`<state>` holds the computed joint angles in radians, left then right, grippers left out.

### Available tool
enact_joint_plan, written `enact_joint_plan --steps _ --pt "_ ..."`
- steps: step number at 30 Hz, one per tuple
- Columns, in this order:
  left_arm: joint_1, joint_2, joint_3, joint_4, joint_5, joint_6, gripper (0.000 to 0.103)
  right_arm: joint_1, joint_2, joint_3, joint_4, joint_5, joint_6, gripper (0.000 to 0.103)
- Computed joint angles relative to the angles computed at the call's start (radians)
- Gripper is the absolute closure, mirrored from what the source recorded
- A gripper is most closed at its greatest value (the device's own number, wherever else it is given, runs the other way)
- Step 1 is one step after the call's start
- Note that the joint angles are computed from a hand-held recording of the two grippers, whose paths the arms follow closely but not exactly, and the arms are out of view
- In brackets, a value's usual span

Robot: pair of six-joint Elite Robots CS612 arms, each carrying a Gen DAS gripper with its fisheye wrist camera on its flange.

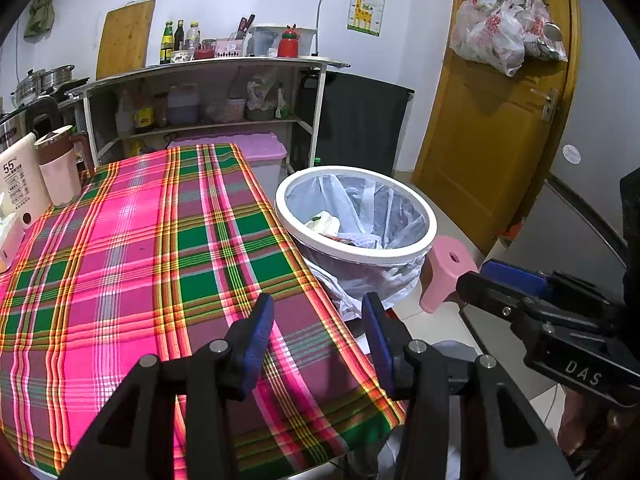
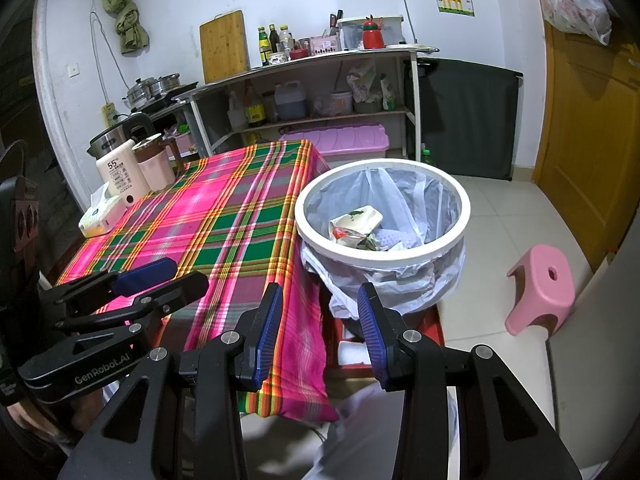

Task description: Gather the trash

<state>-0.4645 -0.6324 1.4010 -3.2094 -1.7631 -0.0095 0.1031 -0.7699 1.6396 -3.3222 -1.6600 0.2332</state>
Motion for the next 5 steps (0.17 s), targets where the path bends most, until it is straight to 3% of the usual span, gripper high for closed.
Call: enact_joint_plan --steps 5 --pt "-0.001 -0.001 0.001 -0.001 0.002 0.001 0.056 -0.001 0.000 0.000 0.001 0.001 0.000 0.063"
